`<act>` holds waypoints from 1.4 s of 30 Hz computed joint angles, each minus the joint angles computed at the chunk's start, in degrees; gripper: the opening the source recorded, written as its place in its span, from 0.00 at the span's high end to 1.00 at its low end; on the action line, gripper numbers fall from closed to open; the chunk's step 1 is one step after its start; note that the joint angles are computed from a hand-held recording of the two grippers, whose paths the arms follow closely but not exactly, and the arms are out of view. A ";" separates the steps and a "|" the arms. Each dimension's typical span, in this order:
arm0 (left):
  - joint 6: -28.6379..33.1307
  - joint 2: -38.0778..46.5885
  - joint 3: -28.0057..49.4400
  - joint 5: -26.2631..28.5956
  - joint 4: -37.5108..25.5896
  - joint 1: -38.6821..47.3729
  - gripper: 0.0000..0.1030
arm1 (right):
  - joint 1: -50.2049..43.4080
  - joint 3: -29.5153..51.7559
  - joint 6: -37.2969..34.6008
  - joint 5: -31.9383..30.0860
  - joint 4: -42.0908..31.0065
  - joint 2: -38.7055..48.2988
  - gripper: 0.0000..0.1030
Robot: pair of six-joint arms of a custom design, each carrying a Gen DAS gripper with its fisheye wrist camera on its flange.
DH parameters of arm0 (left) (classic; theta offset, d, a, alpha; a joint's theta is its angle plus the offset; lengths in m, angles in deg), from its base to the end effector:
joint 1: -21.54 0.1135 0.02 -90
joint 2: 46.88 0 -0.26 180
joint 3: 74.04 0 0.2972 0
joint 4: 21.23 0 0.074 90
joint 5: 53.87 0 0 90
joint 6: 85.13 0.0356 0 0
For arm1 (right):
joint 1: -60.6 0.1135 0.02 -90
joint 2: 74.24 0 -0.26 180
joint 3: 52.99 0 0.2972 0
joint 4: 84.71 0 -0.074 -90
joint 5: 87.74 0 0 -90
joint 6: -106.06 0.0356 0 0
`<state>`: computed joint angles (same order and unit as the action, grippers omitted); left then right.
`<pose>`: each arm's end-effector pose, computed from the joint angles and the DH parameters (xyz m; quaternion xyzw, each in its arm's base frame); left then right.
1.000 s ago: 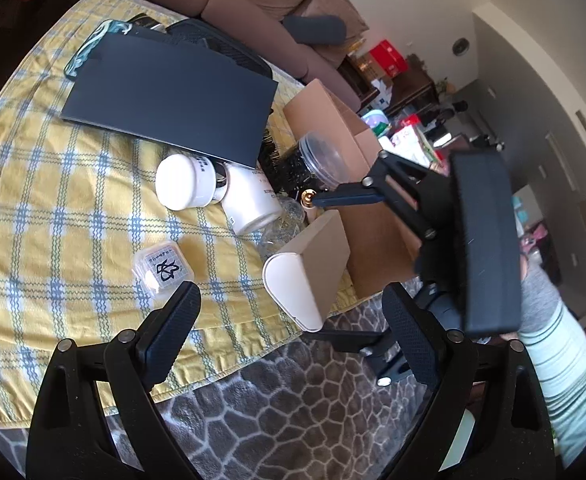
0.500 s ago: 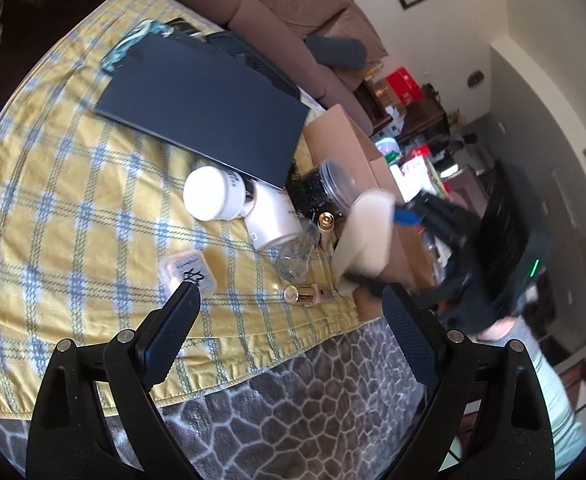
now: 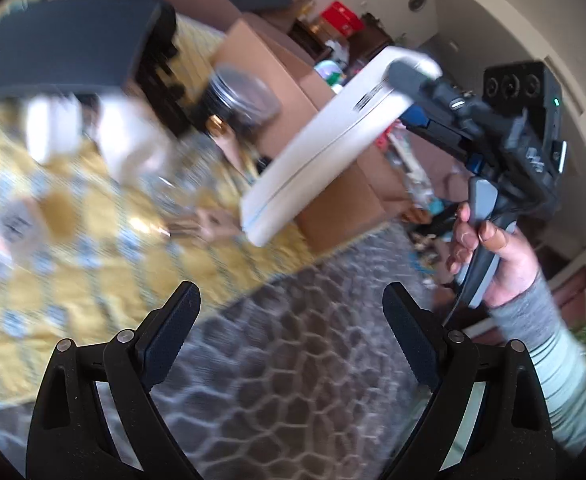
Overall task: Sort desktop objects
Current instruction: 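Lift the cream foam block with the right gripper toward the box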
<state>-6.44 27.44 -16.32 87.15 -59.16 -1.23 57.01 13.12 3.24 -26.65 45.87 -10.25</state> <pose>0.2571 -0.1379 0.2004 0.2164 0.8422 -0.4728 0.1426 0.2748 0.0000 0.2809 -0.1631 0.8917 0.1798 0.3821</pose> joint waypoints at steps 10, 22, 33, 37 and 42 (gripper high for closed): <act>-0.31 -0.82 -0.59 3.13 0.70 -1.42 0.37 | -3.58 -2.78 7.66 -12.72 -3.82 -10.02 0.36; -1.23 -2.32 2.14 -2.68 0.88 -4.18 0.72 | -4.33 -2.30 3.23 -14.43 -14.00 -17.44 0.36; 0.23 16.91 34.03 -15.57 -7.65 -14.63 0.72 | -26.56 10.35 -19.06 -25.48 -28.58 -10.71 0.36; 0.20 27.58 48.44 -18.77 -10.86 -17.45 0.73 | -34.32 14.75 -28.78 -28.16 -31.37 -4.52 0.36; 1.44 42.75 68.96 -22.23 -17.73 -20.79 0.84 | -37.87 17.13 -34.20 -26.14 -28.20 2.09 0.36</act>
